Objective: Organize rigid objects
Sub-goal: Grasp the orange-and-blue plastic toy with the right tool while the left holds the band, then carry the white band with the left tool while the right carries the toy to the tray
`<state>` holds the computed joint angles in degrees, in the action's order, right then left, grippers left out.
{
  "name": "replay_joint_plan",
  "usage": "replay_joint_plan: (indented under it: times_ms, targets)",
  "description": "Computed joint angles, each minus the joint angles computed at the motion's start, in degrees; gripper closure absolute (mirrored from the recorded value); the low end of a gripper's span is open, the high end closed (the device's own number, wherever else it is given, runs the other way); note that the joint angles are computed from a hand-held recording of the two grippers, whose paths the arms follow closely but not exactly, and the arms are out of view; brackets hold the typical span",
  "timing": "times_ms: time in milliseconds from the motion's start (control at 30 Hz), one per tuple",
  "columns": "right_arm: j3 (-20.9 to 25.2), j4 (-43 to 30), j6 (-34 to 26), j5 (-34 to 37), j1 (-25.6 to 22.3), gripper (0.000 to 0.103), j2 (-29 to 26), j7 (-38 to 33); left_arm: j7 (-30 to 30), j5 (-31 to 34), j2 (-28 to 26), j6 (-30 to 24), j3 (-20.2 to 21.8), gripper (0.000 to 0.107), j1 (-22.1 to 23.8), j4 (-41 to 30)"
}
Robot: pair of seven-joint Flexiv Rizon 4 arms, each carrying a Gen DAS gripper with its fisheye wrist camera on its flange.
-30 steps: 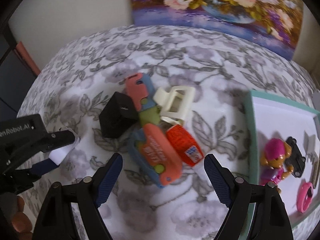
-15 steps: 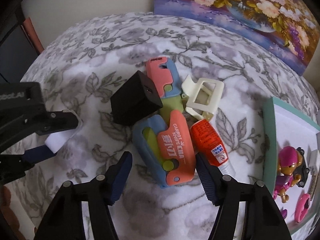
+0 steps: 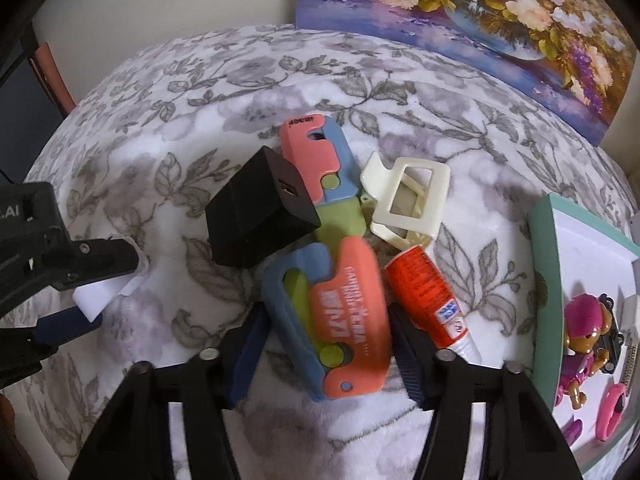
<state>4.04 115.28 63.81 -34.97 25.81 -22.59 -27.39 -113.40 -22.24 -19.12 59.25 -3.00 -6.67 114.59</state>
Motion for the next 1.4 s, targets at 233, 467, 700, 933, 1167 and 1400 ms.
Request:
replay_joint_plan:
  times_ms: [233, 467, 700, 933, 1167, 1400]
  targets:
    - [1.07, 1.56, 1.58, 3.3, -1.43, 0.054, 1.36, -0.72, -0.4, 1.07, 0.56, 0.35, 0.26, 0.044, -0.43, -0.13]
    - [1.2, 3.13, 4.56, 5.57, -2.67, 0.058, 3.89, -0.42, -3.12, 6.56, 1.52, 0.67, 1.53, 0.044, -2.12, -2.05]
    - [2.42, 3.38, 5.71, 9.18, -4.06, 0.058, 5.13, -2.33, -4.34, 9.16, 2.48, 1.11, 1.49, 0.044, -3.21, -3.1]
    - [1.4, 5.42, 10.59, 9.85, -5.35, 0.058, 8.58, -1.45, -6.51, 12.01, 3.42, 1.8, 1.59, 0.044, -4.51, -3.79]
    - [-0.44, 9.05, 9.2, 5.51, -7.51, 0.058, 13.48, 4.22, -5.87, 13.27, 3.4, 1.83, 0.09, 0.044, -6.28, -5.51]
    - [0.44, 13.27, 6.05, 5.14, -13.13, 0.058, 18.32, 8.99, -3.14, 14.85, 3.19, 1.17, -1.47, 0.044, -9.24, -8.03]
